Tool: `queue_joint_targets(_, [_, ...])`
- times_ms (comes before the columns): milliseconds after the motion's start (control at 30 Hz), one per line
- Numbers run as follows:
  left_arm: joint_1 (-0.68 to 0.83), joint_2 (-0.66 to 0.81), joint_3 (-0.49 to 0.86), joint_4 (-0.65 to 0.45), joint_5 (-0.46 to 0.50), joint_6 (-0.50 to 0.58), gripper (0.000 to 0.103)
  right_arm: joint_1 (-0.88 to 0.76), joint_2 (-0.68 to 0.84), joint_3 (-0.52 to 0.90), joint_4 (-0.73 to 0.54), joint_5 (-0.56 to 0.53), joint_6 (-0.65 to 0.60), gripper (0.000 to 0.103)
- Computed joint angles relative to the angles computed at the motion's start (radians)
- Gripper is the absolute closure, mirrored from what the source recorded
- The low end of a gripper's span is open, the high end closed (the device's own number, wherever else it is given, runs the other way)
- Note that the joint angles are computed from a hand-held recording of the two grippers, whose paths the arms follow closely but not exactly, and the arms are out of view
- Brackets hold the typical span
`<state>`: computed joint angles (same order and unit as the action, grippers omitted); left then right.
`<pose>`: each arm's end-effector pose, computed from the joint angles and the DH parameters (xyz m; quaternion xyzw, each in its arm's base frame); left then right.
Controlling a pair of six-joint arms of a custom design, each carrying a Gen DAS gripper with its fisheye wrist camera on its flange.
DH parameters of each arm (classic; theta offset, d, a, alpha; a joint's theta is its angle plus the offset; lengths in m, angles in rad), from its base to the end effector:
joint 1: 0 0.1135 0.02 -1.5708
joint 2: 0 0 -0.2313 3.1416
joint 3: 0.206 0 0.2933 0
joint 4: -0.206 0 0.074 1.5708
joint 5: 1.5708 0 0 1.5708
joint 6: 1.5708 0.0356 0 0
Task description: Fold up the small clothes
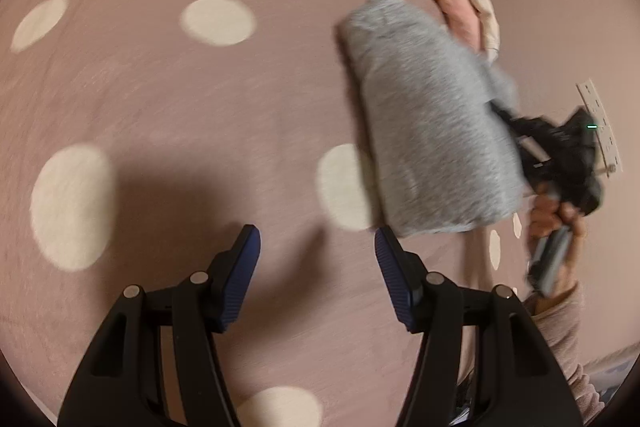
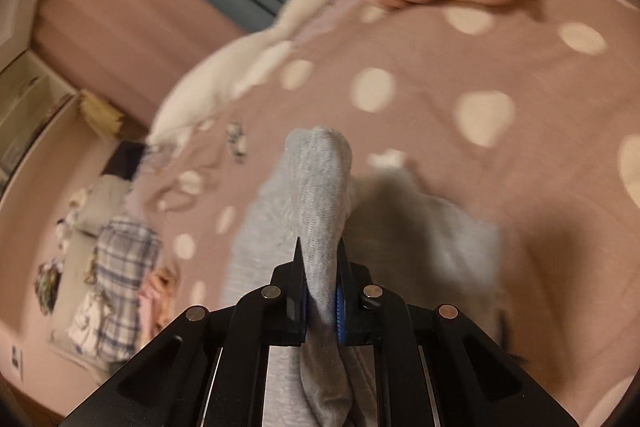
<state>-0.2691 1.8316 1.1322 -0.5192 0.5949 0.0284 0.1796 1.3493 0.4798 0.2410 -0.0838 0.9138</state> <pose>0.3549 -0.1186 0.1009 0.1903 0.9233 -0.3066 0.1316 0.2836 0.0545 0.0941 0.3018 0.8378 0.2677 0.3680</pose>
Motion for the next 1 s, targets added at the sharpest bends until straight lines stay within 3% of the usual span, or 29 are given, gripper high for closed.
queue_joint_targets(100, [-0.060, -0.024, 0.029, 0.005, -0.007, -0.013, 0.044, -0.029, 0.147, 0.011, 0.087, -0.039, 0.035, 0.091])
queue_joint_targets(233, [-0.132, -0.033, 0.094, 0.019, 0.001, -0.025, 0.044, -0.049, 0.237, 0.022, 0.153, -0.068, 0.037, 0.091])
queue_joint_targets(367, [-0.223, -0.050, 0.125, 0.079, -0.021, -0.024, 0.044, -0.040, 0.221, 0.046, 0.103, -0.052, 0.011, 0.091])
queue_joint_targets(467, [-0.276, 0.057, 0.233, 0.048, -0.057, -0.021, 0.048, -0.036, 0.157, 0.048, 0.021, -0.028, -0.038, 0.091])
queue_joint_targets(567, [-0.301, 0.187, 0.337, 0.004, -0.118, -0.003, 0.064, -0.036, 0.143, 0.050, -0.012, -0.011, -0.063, 0.091])
queue_joint_targets(633, [-0.297, 0.251, 0.379, -0.019, -0.122, 0.007, 0.086, -0.045, 0.167, 0.063, -0.025, -0.012, -0.069, 0.091])
queue_joint_targets(700, [-0.297, 0.310, 0.427, -0.031, -0.124, -0.005, 0.100, -0.062, 0.211, 0.073, -0.007, -0.037, -0.066, 0.091])
queue_joint_targets(900, [-0.312, 0.351, 0.464, -0.035, -0.150, 0.003, 0.100, -0.062, 0.220, 0.070, -0.016, -0.016, -0.046, 0.091])
queue_joint_targets(1000, [-0.318, 0.355, 0.468, -0.028, -0.155, 0.012, 0.100, 0.005, 0.077, 0.041, -0.142, 0.157, -0.073, 0.091])
